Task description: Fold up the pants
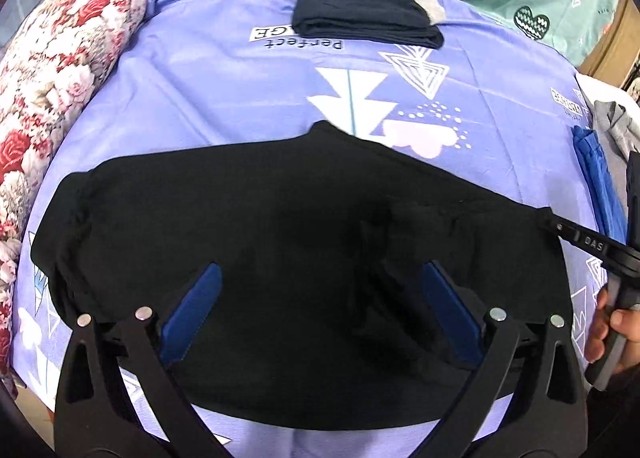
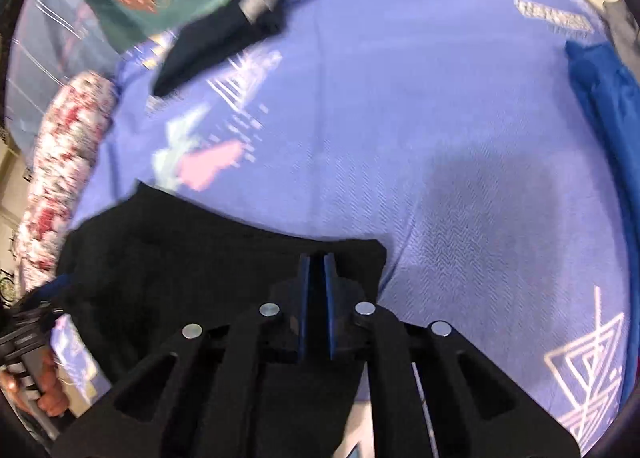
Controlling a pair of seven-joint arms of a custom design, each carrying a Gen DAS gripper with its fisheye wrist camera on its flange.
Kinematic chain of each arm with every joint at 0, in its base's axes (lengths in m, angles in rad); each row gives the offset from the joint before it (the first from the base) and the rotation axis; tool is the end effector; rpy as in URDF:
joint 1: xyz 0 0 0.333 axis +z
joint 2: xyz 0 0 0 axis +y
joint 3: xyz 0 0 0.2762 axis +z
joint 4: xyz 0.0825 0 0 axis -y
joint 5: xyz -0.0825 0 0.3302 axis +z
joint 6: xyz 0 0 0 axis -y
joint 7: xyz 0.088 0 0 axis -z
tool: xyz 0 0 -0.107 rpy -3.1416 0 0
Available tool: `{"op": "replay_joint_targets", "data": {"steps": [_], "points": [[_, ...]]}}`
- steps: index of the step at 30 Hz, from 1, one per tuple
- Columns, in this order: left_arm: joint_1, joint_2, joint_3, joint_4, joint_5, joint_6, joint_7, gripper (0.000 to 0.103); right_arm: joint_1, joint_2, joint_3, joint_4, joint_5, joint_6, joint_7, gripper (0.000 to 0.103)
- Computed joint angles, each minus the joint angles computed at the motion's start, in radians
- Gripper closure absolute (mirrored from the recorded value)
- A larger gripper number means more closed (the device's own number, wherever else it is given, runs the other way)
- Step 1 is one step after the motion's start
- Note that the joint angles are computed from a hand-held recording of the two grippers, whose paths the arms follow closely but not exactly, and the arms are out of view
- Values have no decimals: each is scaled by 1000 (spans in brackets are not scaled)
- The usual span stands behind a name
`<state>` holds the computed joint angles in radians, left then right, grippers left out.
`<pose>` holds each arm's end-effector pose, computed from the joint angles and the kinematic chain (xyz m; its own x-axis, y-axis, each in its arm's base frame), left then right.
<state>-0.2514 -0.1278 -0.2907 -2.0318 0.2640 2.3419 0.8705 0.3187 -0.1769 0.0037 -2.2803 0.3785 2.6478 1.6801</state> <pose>0.4376 -0.2657 0.5256 0.0000 -0.9994 0.0360 -0.8776 -0.0172 -0.4791 0.4666 0.1455 0.4752 0.0193 -0.9302 -0.3665 -0.8918 0.1497 -0.4270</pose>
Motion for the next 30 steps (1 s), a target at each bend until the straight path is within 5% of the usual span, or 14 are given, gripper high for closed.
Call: {"op": "replay_joint_targets", "data": {"steps": [5, 11, 18, 26, 30], "points": [[-13, 31, -8, 25, 17, -7, 7, 2, 40, -116, -48, -81, 152, -15, -135, 93], [-22, 59, 9, 8, 8, -30, -10, 2, 86, -346, -36, -272, 85, -104, -165, 93], [-8, 24, 36, -80, -127, 33, 16, 2, 131, -396, -68, -332, 42, -117, -104, 90], [10, 0, 23, -121, -140, 64, 31, 2, 145, -474, -63, -389, -8, -113, -51, 84], [10, -19, 22, -127, -156, 63, 46, 2, 169, -476, -68, -379, -6, -29, -47, 76]]}}
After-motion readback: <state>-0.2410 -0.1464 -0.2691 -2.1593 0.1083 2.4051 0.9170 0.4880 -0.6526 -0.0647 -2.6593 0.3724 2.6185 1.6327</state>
